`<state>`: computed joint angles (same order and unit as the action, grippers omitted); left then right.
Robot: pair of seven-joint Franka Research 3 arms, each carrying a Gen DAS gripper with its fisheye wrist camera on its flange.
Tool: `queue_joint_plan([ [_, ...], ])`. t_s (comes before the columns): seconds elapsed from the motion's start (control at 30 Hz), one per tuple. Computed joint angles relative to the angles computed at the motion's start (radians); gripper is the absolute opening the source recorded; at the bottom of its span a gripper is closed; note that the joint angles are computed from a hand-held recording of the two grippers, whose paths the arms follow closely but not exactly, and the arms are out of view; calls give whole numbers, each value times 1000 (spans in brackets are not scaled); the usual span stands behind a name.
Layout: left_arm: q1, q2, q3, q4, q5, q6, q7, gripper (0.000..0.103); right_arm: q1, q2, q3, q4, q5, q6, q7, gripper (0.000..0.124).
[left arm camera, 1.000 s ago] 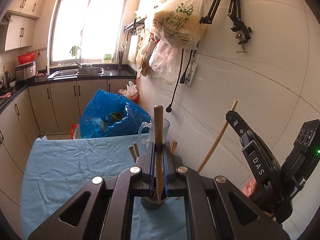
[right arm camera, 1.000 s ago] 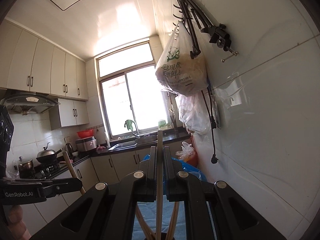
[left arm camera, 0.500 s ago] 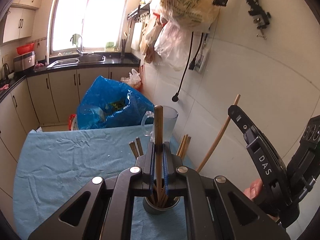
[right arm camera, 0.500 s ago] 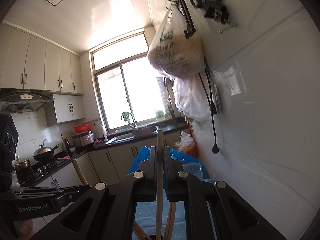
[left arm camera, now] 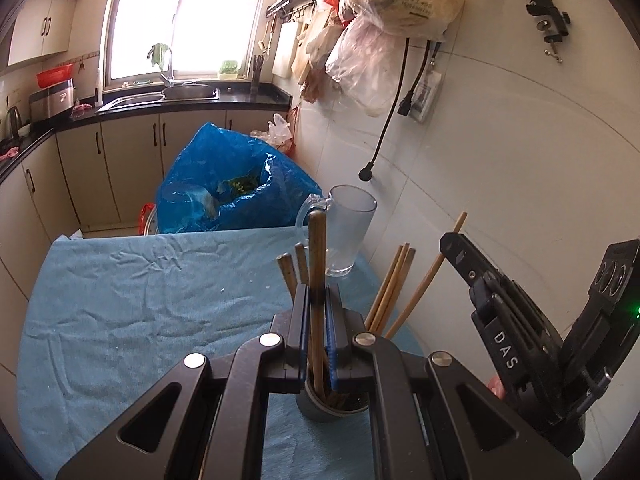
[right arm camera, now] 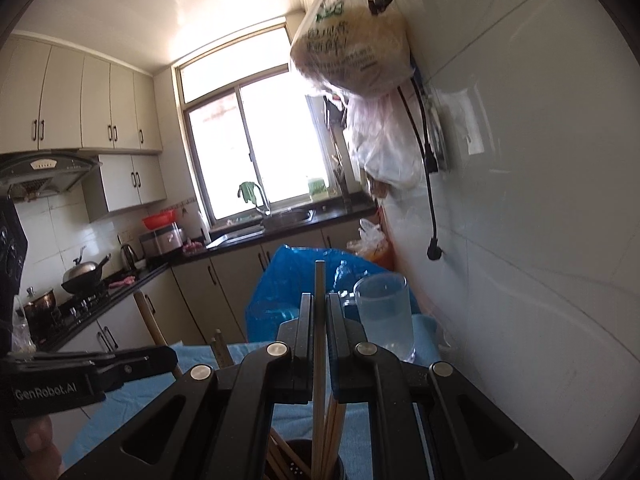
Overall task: Organize utensils
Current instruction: 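Lower the chopsticks into the black cup and open both tools, then move back to the towel and close the left tool on a chopstick while the right tool grasps one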
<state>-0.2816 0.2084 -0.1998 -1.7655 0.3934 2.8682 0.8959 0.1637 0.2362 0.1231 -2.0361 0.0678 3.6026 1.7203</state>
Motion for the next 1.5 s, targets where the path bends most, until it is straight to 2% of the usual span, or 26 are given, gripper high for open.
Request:
queue_joint_plan([
  [0.17, -6, 6, 13, 1, 17, -7, -22, 7, 6, 1, -4, -5, 14, -28, -12, 7],
  [0.27, -6, 4, 17, -3, 31, -13, -41, 7, -44, -6, 31, -10, -49, -48, 42, 7],
  [0.33, -2, 1, 15, -5, 30, -17, -45, 9, -45, -16, 29, -19, -55, -46, 50, 7],
  [0.4, -1, -7, 16, -14, 34, -14, -55, 23, -39, -27, 21, -27, -53, -39, 46, 7],
  [0.47, -12, -20, 34, -25, 82, -6, -104, 29, -29, -37, 12, -35, -48, -32, 40, 7],
  [0.67, -12, -56, 39, -56, 170, -1, -172, 29, -2, -79, -9, -76, -23, -3, 24, 8],
  [0.93, 12, -121, 20, -124, 205, 10, -211, 29, 31, -173, -30, -175, -36, 36, 60, 11],
  [1.17, 45, -205, 5, -229, 225, 33, -243, 29, 75, -262, -53, -284, -70, 38, 118, 11],
  [1.33, 84, -279, 2, -351, 198, 51, -242, 29, 122, -312, -75, -368, -139, 16, 188, 11],
  [1.5, 124, -345, 16, -487, 113, 71, -214, 29, 171, -302, -119, -392, -318, -34, 348, 12],
])
